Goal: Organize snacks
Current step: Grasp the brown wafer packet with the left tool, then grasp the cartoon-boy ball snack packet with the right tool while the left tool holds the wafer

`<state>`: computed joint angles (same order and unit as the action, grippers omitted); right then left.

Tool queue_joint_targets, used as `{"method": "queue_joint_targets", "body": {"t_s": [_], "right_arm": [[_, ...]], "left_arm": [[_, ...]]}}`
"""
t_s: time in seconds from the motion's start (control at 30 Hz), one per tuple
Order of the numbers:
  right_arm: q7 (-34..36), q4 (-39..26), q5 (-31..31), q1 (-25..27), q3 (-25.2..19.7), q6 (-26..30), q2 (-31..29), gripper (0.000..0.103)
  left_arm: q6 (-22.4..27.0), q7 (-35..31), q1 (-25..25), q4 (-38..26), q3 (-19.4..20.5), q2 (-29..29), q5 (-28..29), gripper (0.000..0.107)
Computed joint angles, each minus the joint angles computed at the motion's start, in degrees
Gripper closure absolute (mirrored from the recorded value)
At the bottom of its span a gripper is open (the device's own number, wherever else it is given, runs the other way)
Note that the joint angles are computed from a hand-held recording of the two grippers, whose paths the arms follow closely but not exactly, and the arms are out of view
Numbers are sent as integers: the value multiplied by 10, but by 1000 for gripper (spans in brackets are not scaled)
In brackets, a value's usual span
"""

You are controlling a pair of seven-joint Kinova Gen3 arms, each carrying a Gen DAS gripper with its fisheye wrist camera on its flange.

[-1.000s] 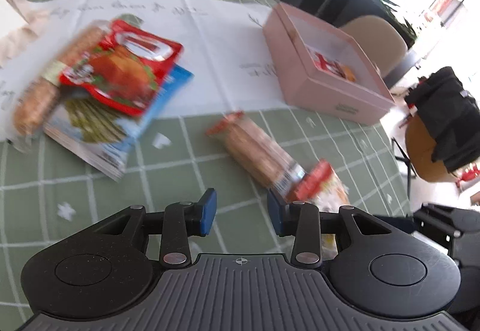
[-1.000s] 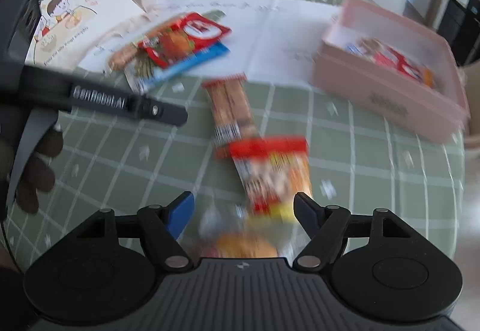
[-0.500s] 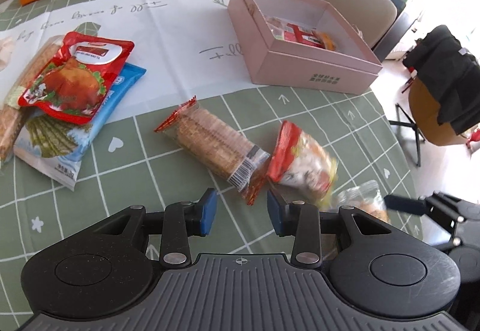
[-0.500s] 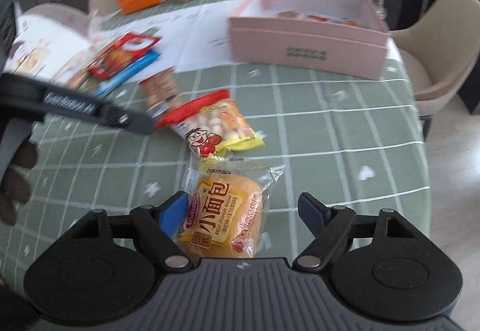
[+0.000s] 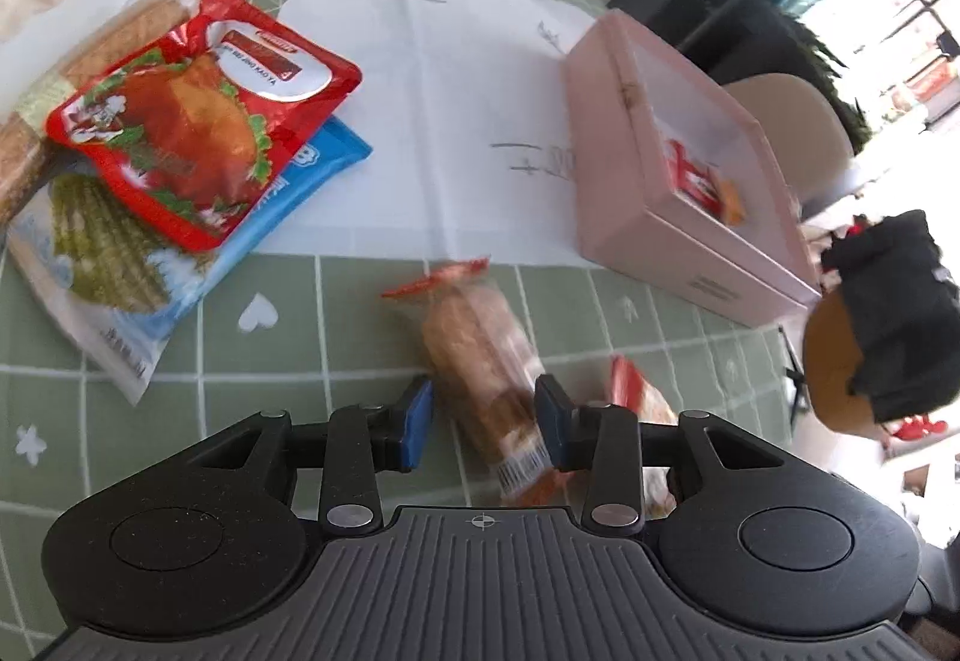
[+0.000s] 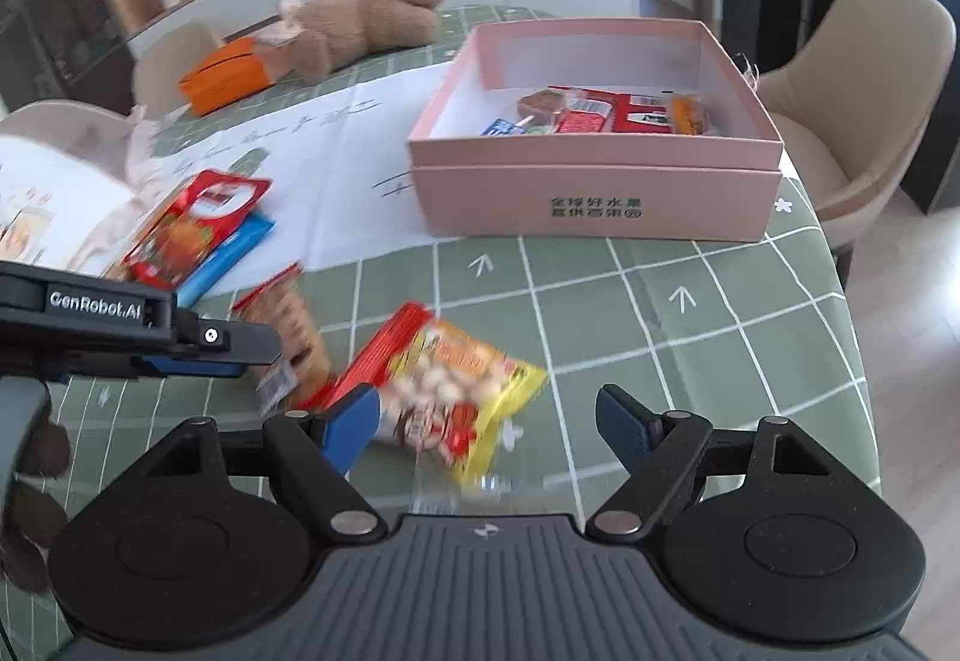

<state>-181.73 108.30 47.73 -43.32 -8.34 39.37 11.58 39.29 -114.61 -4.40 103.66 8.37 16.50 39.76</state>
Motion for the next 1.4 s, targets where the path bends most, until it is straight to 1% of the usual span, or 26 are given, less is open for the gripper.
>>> {"method": "queue_joint_targets", "body": {"t_s": [0.03, 0.07, 0.13, 0.17, 0.2, 0.23, 0.3, 0.37, 0.4, 0.5, 0.53, 0.63, 0.67, 0.7, 0.77, 0.8, 0.83, 0.9, 0.97, 1.03, 1.1, 1.23, 1.3, 1.4], "right_arm": [[5, -9, -8, 1, 0, 10, 6, 23], [12, -16, -15, 2, 0, 17, 11, 23], [28, -20, -29, 3, 0, 25, 13, 23], [38, -21, -37, 5, -1, 27, 13, 23], [47, -22, -44, 5, -1, 31, 13, 23], [57, -23, -49, 5, -2, 36, 13, 23], [72, -24, -57, 5, -2, 40, 15, 23], [78, -23, -63, 7, 0, 36, 14, 23], [81, -24, -66, 8, 1, 35, 14, 23], [96, -25, -70, 11, 2, 24, 14, 23], [104, -25, -70, 12, 2, 19, 14, 23], [144, -27, -82, -14, 33, 3, 12, 23], [166, -30, -93, -8, 29, -1, 11, 23], [189, -32, -105, 8, 15, -7, 10, 23], [236, -32, -128, 54, -29, -23, 9, 23], [259, -37, -141, 62, -37, -24, 12, 23], [282, -43, -153, 61, -36, -21, 16, 23], [307, -56, -167, 33, -9, -10, 28, 23], [301, -68, -160, 19, 0, 4, 41, 23], [266, -75, -130, -9, 21, 16, 51, 22], [236, -80, -111, -21, 33, 22, 59, 22], [181, -74, -94, -19, 47, 17, 55, 22], [178, -64, -88, -10, 44, 6, 46, 22], [221, -65, -117, 20, 30, -2, 45, 21]], "left_arm": [[-5, 5, 14, -6, -8, 4, -4, 65], [-10, 17, 20, -12, -5, 7, -15, 65], [-34, 34, 26, -18, 9, 12, -43, 65], [-49, 40, 32, -21, 17, 14, -64, 63], [-60, 42, 47, -25, 13, 16, -86, 62], [-70, 39, 73, -29, 0, 17, -110, 61], [-82, 44, 100, -34, -9, 18, -156, 59], [-89, 42, 102, -30, 2, 15, -193, 61], [-93, 29, 97, -24, 8, 12, -198, 62], [-83, -34, 57, -9, 37, 2, -180, 64], [-79, -44, 54, -4, 36, -3, -182, 65], [-88, -28, 78, 19, 0, -27, -220, 65], [-91, -26, 75, 27, -3, -33, -224, 65], [-90, -31, 66, 33, -4, -39, -218, 65], [-78, -58, 40, 40, -2, -45, -185, 66], [-69, -79, 22, 42, 2, -47, -162, 66], [-61, -99, 10, 45, 3, -49, -140, 67], [-47, -131, -7, 51, 0, -52, -102, 67], [-38, -159, -16, 58, -4, -56, -74, 67], [-34, -183, -19, 67, -8, -61, -54, 67], [-36, -197, -16, 75, -14, -66, -43, 67], [-44, -216, -12, 89, -21, -71, -21, 67], [-42, -226, -15, 91, -24, -71, -7, 67], [-31, -245, -23, 92, -28, -68, 14, 67]]}}
